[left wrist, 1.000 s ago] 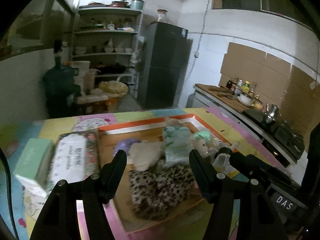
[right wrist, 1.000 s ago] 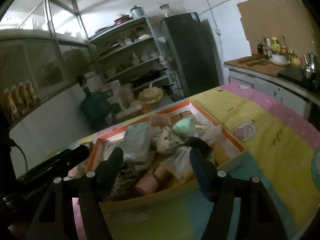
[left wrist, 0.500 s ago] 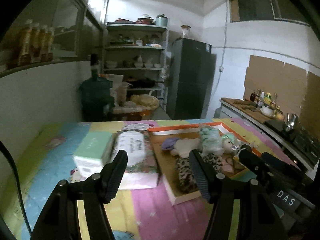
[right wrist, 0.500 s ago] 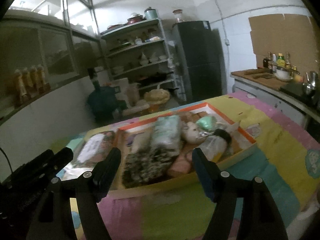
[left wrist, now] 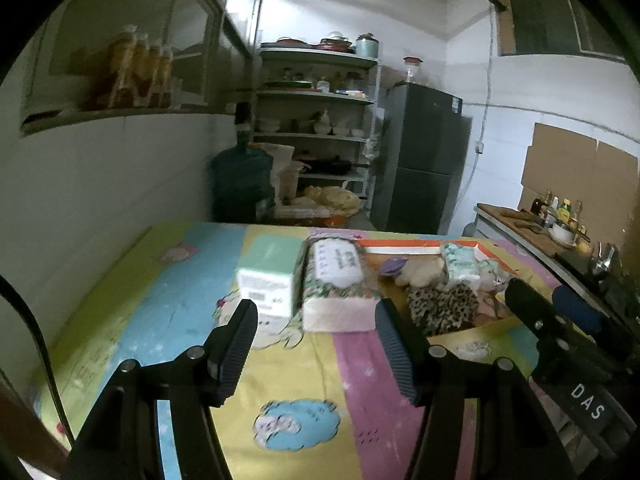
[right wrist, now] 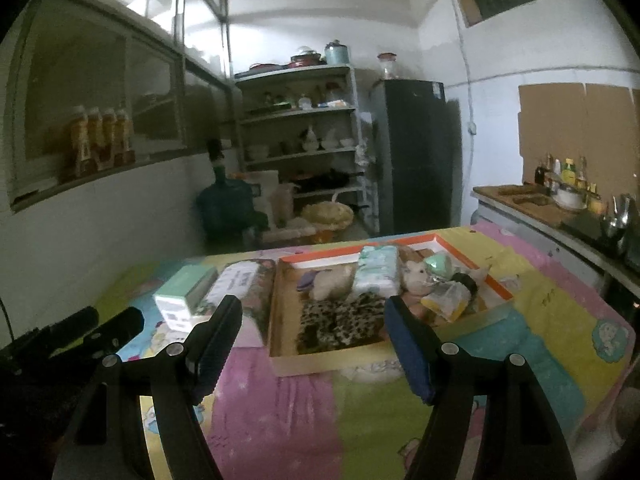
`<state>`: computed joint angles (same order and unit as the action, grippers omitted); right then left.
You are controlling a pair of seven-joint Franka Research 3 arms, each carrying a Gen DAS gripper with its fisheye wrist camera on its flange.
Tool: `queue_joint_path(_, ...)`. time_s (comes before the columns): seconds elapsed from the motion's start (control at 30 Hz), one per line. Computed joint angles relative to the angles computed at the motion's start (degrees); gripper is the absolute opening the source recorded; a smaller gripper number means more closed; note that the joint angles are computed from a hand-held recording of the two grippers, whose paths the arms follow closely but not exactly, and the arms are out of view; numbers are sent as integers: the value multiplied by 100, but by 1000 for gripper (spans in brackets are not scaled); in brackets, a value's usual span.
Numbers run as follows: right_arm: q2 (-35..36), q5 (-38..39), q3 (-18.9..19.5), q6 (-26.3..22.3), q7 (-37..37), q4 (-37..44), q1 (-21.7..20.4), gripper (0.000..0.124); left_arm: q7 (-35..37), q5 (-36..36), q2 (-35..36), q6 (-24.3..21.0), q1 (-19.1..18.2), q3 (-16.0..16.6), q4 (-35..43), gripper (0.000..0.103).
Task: Organize soft objects
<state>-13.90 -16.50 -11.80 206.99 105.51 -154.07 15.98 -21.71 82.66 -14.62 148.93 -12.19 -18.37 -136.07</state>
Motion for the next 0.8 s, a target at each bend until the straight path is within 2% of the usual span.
queue_joint_path(0.2,-352,1163,851,97,-925,-431,-310,75,-176,-47,-538,-174,-51,-127,-483,62)
queue_joint_path(0.33,-534,1434,813,96,-1140,-646,-108,75,-185,-84,-815,-189,-61,-189,-697,61)
queue_joint_path(0.63,-939,2197,1060,53,-1541,-1005,29,75,-139,-129,-1193,-122,-42,-316,-950,62)
queue_joint_path(0.8,-1015,2374,1050,79,-1662,-1081,112,75,-122,-159,-1262,-96,-11,-352,-1002,62)
